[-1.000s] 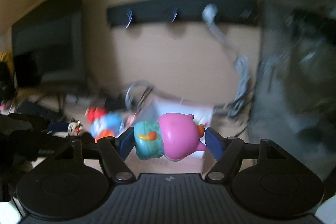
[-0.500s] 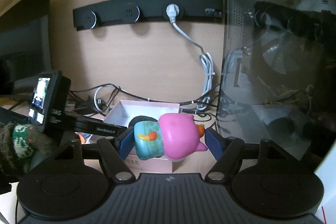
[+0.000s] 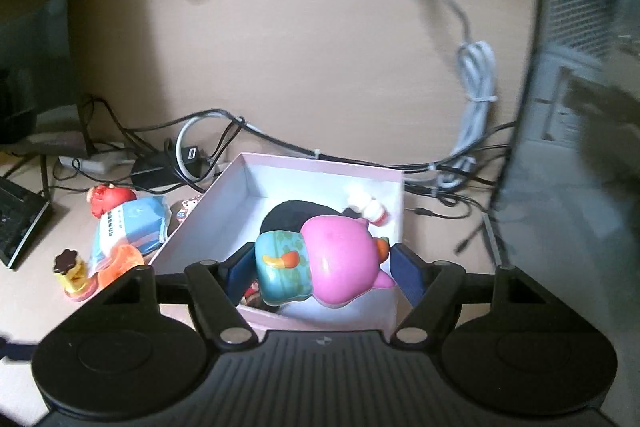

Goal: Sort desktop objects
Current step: 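Lower the pig toy into the box with the right gripper while the left drops the figurine in, then grasp the yellow cup toy with the brown top with the left gripper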

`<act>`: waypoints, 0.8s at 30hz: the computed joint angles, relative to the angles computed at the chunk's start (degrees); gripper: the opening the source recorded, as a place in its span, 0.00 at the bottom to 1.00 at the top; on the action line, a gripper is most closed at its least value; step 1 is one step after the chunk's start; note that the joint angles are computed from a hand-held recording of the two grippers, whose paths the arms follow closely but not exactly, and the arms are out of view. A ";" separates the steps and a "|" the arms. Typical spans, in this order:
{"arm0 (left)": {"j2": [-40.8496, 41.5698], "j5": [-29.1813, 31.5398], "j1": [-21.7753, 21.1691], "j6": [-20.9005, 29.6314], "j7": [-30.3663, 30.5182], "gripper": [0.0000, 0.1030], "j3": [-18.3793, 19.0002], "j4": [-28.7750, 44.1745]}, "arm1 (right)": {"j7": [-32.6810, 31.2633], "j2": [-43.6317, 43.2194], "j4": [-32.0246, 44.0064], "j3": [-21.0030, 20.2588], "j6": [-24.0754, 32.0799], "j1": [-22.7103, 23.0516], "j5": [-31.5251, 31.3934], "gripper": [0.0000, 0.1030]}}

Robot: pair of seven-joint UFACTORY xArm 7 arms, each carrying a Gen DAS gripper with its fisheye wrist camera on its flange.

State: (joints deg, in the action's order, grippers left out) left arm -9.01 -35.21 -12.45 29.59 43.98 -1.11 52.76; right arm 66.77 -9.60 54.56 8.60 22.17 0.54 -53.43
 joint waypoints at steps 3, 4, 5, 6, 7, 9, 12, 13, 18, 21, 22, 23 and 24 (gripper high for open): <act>-0.52 3.34 1.89 -1.65 -5.27 0.93 0.15 -0.99 | 1.67 2.33 1.69 0.48 0.49 0.43 -3.22 0.74; -0.56 4.19 2.29 -2.14 -6.52 0.93 0.26 -1.09 | 1.56 2.26 1.35 0.04 -0.49 0.88 -2.99 0.76; -0.51 4.78 2.57 -2.61 -7.34 0.93 0.44 -1.21 | 1.53 2.18 1.09 -0.16 -1.23 1.28 -2.75 0.77; -0.52 5.03 2.68 -2.88 -7.63 0.93 0.64 -1.34 | 1.44 1.79 0.60 -0.15 -1.62 1.66 -2.74 0.78; -0.38 5.27 2.72 -3.08 -7.89 0.93 0.76 -1.30 | 1.20 1.37 0.17 0.04 -1.55 1.98 -2.91 0.78; 0.01 4.85 2.37 -3.26 -7.59 0.93 0.90 -0.85 | 1.03 0.18 -0.71 0.79 -0.86 2.50 -3.72 0.78; 0.89 2.52 1.35 -4.27 -5.18 0.93 0.89 -0.05 | 0.29 -3.05 -3.44 1.65 -0.76 3.21 -2.51 0.83; 1.23 1.83 1.07 -4.94 -4.51 0.93 0.70 0.24 | -0.54 -3.90 -4.24 1.96 -0.97 3.39 -1.42 0.83; 5.00 1.14 0.29 -10.42 -2.79 0.91 -1.10 2.95 | -4.17 -8.48 -8.32 5.93 1.34 3.51 0.32 0.85; 8.30 6.16 0.97 -15.22 -6.13 0.89 -2.34 4.72 | -5.78 -10.25 -9.88 7.68 3.08 3.94 1.72 0.86; 9.68 9.07 1.39 -16.21 -9.01 0.88 -2.55 5.67 | -6.14 -10.71 -10.25 8.12 3.64 4.12 2.46 0.86; 11.01 12.24 1.82 -16.87 -12.43 0.87 -2.57 6.64 | -6.46 -11.18 -10.59 8.47 4.22 4.32 3.33 0.86; 12.31 15.11 2.18 -17.33 -15.70 0.86 -2.52 7.69 | -6.63 -11.64 -10.93 8.80 4.74 4.43 4.07 0.86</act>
